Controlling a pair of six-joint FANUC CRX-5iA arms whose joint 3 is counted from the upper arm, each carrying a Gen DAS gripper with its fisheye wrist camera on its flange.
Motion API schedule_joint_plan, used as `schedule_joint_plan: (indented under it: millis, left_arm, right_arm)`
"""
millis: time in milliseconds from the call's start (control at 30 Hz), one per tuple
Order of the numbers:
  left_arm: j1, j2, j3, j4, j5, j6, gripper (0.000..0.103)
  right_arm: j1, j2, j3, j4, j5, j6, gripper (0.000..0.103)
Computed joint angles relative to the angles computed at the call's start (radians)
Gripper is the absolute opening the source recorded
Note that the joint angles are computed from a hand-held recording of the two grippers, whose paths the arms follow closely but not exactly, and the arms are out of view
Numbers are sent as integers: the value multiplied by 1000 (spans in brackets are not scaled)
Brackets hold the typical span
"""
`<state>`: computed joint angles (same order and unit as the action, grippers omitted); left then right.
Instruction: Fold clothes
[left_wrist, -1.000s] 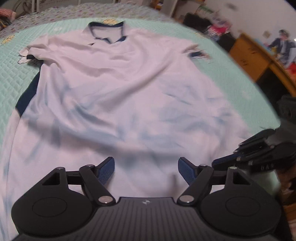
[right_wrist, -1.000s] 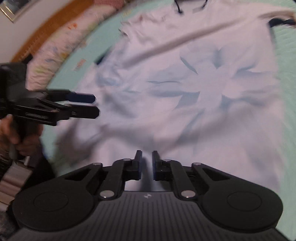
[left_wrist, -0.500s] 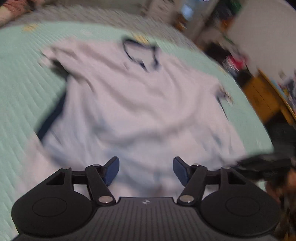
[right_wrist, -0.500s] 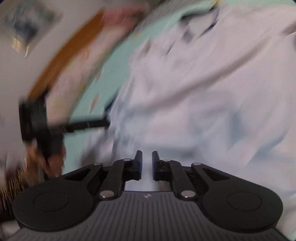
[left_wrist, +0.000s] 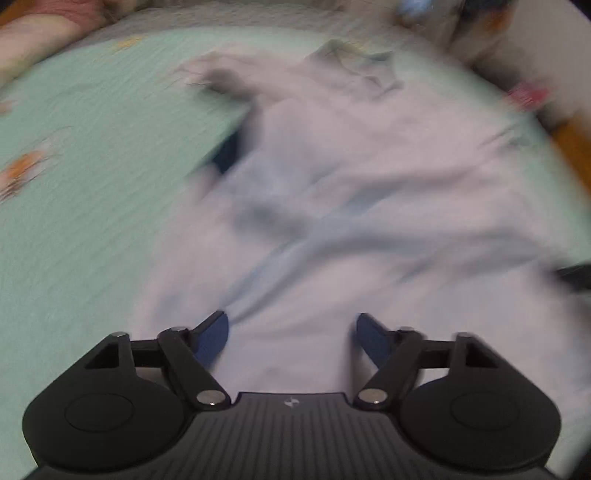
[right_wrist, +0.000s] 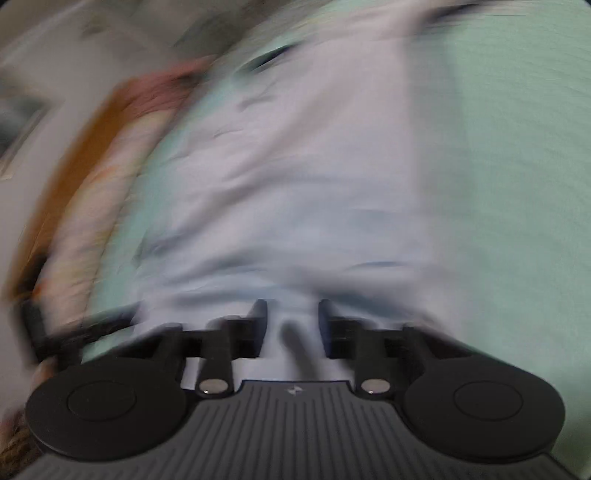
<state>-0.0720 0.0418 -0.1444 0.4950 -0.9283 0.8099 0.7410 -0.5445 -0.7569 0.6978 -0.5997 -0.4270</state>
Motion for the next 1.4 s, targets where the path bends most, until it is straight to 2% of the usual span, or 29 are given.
schedule_joint_plan:
  millis: [67,100,133,167,233,367,400,467,533,600,667,700,733,767,800,833,867,900,967,1000,1033,1100,1133,1200,1267,1300,1367,1400]
  left_arm:
    - [-1,-43,-13,-24,-10,33,70]
    - [-2,-64,-19,-32,-16,47,70]
    - [8,-85,-36,11,-39,24,70]
    - [21,-107,-61,72,-67,-25,70]
    - [23,-154,-103,144,-97,-112,71]
    - [1,-119,-36,81,-198,-91,74]
    - [2,-96,-16,88,-227,-93,75]
    - [-17,-45,42,46,-233,-54,75]
    - [-35,18,108,-12,-228,2,75]
    - [-41,116,209,-16,-295,29,75]
    - [-46,217,322,-18,-371,57,75]
    - [-39,266,379,26,-404,64,74]
    - [-33,317,441,73,-437,75,74]
    - [-25,369,505,134,-459,101,74]
    - [-17,411,545,209,-454,103,74]
    - [-17,439,578,252,-417,114,74]
    - [-24,446,594,242,-344,149,74]
    - [-33,456,621,213,-275,197,74]
    - [-52,471,659,137,-166,287,74]
    - [-61,486,688,100,-145,337,74]
    - [-69,510,734,67,-157,375,74]
    - [-89,565,842,6,-211,434,74]
    - [-102,597,906,-27,-248,453,74]
    - [-128,620,967,-85,-268,461,74]
    - [-148,638,1019,-119,-283,466,74]
    - [-158,652,1052,-134,-294,473,74]
    - [-175,672,1101,-169,-312,489,74]
    - [-182,680,1118,-187,-316,498,74]
  right_arm:
    - [130,-44,-11,97,-253,-209,1]
    - [204,-21,23,118,-363,-235,5]
    - [262,3,70,104,-462,-208,7]
    - [300,18,101,96,-509,-177,7]
    - [331,30,137,87,-479,-116,7]
    - [309,115,280,-9,-404,154,8]
    - [287,126,304,-41,-371,229,9]
    - [214,161,354,-135,-294,405,16]
    - [102,240,451,-316,-233,666,17]
    - [-14,345,565,-514,-214,928,17]
    - [-153,468,694,-705,-239,1190,15]
    - [-240,518,745,-771,-243,1290,12]
    - [-309,570,790,-802,-241,1337,0]
    - [-369,624,837,-820,-237,1370,0]
    - [-405,670,868,-786,-222,1354,0]
    - [-414,688,873,-700,-208,1301,0]
    - [-427,709,883,-621,-202,1255,0]
    - [-447,721,889,-594,-177,1232,3]
    - [-454,683,841,-660,-49,1248,4]
    - [-446,680,838,-648,-51,1260,4]
    - [-435,680,833,-619,-55,1252,5]
    - [-432,699,857,-602,-96,1259,9]
    - [-443,720,897,-653,-128,1326,10]
    - [-493,772,1023,-865,-220,1552,16]
    - [-559,872,1216,-1098,-416,1760,23]
    - [-575,917,1287,-1147,-491,1812,22]
    - [-585,990,1375,-1112,-524,1816,0]
    - [-582,1011,1389,-1060,-495,1785,0]
